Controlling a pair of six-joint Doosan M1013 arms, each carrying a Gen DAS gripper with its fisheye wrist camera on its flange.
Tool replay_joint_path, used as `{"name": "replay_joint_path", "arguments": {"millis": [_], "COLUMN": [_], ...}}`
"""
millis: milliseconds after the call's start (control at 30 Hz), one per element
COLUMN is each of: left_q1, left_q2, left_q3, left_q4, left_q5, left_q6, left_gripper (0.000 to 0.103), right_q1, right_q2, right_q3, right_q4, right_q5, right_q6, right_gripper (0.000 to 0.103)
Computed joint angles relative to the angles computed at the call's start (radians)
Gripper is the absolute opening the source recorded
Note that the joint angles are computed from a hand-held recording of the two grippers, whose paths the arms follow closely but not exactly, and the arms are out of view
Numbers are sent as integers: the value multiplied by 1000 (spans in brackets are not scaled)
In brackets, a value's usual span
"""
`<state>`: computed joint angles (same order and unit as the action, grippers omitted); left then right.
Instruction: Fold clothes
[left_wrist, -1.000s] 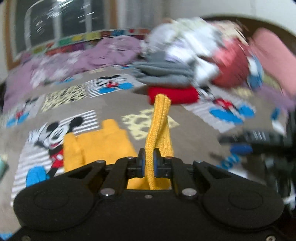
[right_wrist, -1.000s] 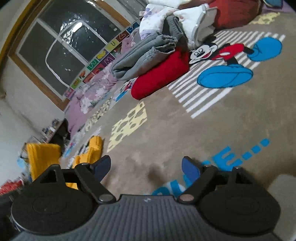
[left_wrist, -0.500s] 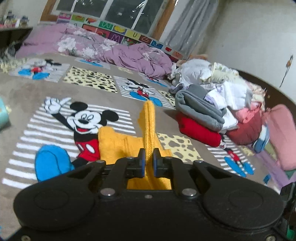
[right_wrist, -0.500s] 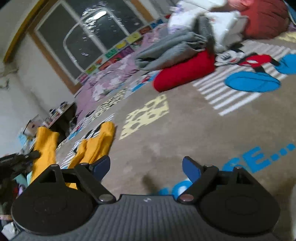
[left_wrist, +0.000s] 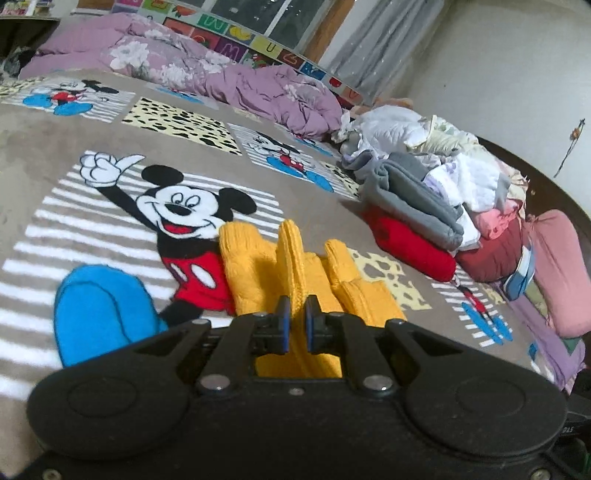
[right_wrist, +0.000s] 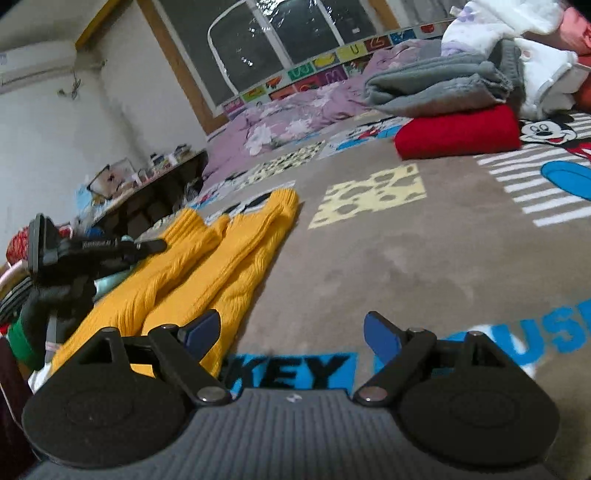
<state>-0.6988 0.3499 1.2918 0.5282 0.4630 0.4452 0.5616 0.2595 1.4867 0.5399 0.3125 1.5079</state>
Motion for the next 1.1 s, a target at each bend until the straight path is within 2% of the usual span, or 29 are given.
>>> {"name": "replay_joint_path", "arguments": {"millis": [33,133,167,267,400,500,533,567,600,667,733,900,967,1033,1067,1100], "left_q1": [2,-6,-6,-10,-19,-27,-33,-39,-50,-73,-96,-151,-174,-198,-205,-205], "left_q2": [3,35,41,39,32,43,46,49,37,13,-10,-74,-81,-48,-25,-17], "left_q3": [-2,-54,-60,-62,-47,-64,-75,-87,-78,-62,-48,10,22,-14,-28,-24], "left_q4": [-25,-83,-94,-62,7,17,41,62,102,180,255,225,201,175,168,159], "left_q5": [-4,111,122,150,148,179,213,248,254,269,288,215,210,331,403,422], "left_q6": [27,154,166,142,76,111,95,81,60,21,-13,90,133,216,263,259], "left_gripper": [7,7,7,7,8,8,13,27,30,30,30,30,24,23,22,22], "right_q1": [0,-1,0,2,4,6,7,8,10,16,24,58,76,94,103,111], "right_q2": [0,-1,-2,-4,-6,-7,-7,-7,-8,-12,-18,-30,-28,-19,-9,6], "right_q3": [1,5,5,9,15,18,18,18,20,25,30,21,3,-23,-42,-67], "right_q4": [3,14,8,-1,-9,-22,-29,-36,-51,-101,-131,-141,-85,-29,-56,-118], "right_q5": [0,0,0,-2,-12,-22,-25,-28,-35,-60,-85,-125,-123,-108,-86,-42], "right_q6": [-1,-1,4,6,11,21,25,29,40,76,70,-23,-147,-272,-271,-221], "right_gripper": [84,84,84,84,84,84,84,84,83,80,71,57,50,42,41,41]}}
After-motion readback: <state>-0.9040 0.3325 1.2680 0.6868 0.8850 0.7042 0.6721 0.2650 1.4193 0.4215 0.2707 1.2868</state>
